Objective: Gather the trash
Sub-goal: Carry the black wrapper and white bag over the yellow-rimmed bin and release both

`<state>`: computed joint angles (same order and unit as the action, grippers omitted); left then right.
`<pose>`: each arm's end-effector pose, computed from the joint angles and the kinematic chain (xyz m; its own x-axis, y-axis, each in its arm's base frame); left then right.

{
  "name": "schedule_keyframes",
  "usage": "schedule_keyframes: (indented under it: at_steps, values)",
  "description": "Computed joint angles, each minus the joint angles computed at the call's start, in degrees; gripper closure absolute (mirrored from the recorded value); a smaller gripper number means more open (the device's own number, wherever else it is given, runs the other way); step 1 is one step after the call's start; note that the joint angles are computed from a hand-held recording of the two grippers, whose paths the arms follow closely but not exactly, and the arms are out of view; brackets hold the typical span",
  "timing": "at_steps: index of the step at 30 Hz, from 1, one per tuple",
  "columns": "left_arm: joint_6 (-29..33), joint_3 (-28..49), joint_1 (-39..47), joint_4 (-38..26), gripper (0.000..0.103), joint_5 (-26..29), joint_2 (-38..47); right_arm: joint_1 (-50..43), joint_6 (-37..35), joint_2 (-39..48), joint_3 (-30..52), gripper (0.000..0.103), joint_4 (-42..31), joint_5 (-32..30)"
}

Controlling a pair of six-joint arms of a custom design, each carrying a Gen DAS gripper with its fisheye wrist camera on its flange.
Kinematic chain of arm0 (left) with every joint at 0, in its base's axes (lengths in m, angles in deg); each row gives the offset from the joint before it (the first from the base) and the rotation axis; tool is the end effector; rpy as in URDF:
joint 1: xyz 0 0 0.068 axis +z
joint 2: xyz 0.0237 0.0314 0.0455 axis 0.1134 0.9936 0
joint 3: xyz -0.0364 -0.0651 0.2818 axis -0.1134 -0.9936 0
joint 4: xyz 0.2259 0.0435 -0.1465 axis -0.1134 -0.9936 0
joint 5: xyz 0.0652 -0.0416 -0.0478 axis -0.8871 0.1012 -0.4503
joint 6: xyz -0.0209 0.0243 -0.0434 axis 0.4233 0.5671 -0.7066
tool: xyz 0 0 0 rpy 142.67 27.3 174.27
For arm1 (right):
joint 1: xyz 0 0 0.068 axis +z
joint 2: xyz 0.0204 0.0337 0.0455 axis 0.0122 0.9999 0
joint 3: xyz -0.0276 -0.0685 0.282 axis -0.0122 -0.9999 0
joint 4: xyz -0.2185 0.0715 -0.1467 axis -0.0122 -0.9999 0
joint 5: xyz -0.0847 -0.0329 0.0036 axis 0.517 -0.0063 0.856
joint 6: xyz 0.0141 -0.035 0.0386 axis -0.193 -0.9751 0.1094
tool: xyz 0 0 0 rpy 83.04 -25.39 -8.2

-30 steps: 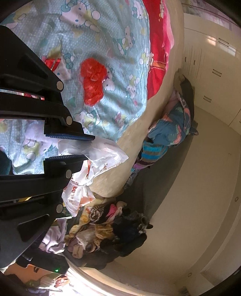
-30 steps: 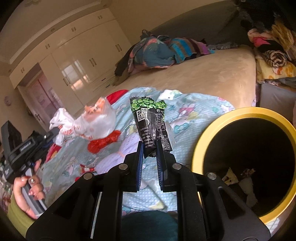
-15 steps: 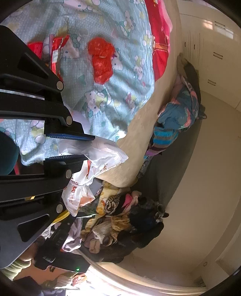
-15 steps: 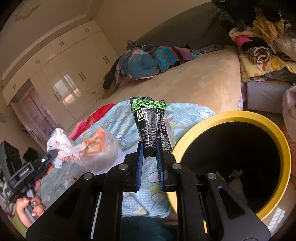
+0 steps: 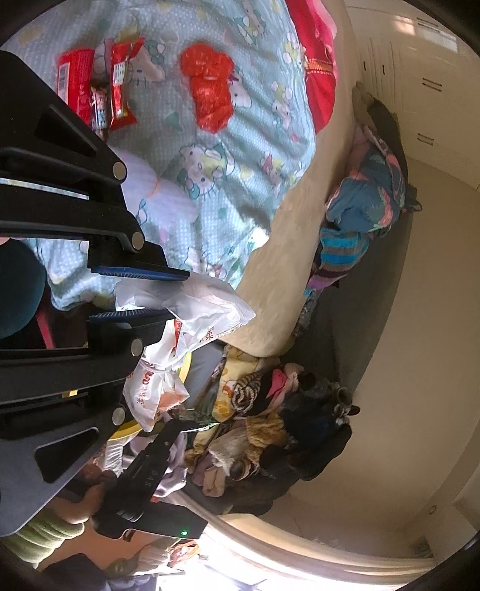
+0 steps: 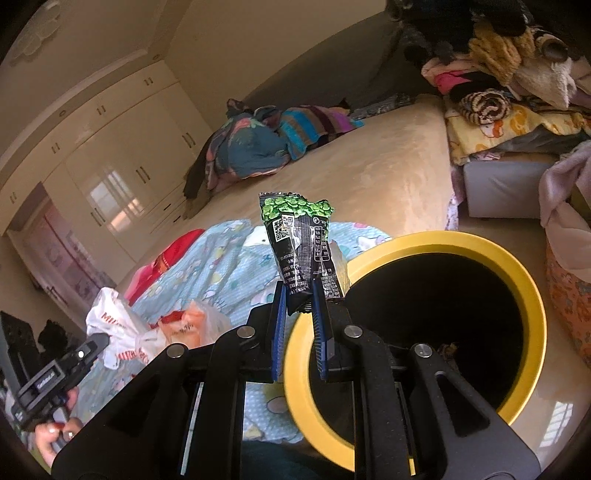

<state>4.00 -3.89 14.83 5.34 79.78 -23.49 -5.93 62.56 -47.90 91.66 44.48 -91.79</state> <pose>0.2172 0.0076 0.2339 -0.5897 -0.0455 -0.8063 0.4460 0.8140 -0.3721 0.1515 -0.0089 0.2026 -0.4459 0.5205 -0.7282 0.1275 0.8422 0.5239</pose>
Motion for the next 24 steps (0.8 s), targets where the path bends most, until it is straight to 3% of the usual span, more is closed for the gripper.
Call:
schedule_keyframes:
  at_steps: [24]
  values:
    - [-2.0, -3.9, -19.4, 3.9, 0.089, -13.3, -0.6, -19.7, -4.6, 1.9, -2.8, 0.093, 1.3, -11.8]
